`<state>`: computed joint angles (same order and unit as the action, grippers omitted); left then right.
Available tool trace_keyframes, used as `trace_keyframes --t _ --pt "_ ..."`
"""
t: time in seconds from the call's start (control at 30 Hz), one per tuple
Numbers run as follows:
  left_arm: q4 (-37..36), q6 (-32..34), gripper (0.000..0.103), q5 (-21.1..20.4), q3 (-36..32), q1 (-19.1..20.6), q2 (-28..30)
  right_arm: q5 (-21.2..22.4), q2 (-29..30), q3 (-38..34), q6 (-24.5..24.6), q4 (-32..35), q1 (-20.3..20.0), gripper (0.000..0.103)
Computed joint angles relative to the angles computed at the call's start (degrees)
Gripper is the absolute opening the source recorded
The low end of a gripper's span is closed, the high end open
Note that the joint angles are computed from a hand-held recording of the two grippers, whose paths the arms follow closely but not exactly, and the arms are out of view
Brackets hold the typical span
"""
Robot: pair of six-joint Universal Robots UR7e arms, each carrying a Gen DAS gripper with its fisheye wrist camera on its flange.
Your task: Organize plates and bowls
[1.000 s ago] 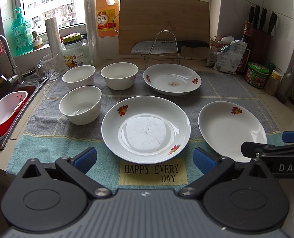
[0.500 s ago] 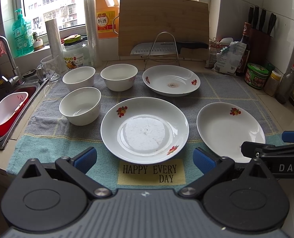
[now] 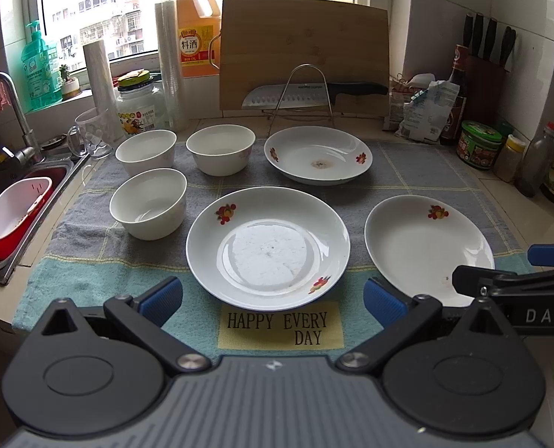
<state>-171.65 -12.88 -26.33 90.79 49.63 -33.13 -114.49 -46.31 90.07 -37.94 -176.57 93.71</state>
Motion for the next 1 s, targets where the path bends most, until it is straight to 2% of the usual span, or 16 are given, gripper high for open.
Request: trace_keyframes --t 0.17,0.3,0.6,0.77,1.0 --pt "-1.65 1.51 0.102 -0.63 -0.07 -0.29 0.23 0.72 -0.56 0.60 -0.75 -0.40 -0.26 0.103" --pt "-5.21 5.35 0.102 -0.45 -0.50 -0.60 1.16 1.51 -1.05 1.10 -1.50 -0.59 -0.66 0.103" --pt "-9.19 11.03 0.102 -3.55 -1.66 -0.19 2.40 6.07 -2.72 3.71 -5.73 -3.45 -2.95 0.103" --pt "-8.80 12.84 0.102 -6.07 -3.04 0.71 2.88 5.69 -2.49 4.01 -7.34 -3.77 -4.56 0.103" --pt "-5.86 14.07 0.102 -13.01 -5.99 3.13 2.95 5.42 -1.52 3.46 -7.97 -3.20 -6.41 0.103"
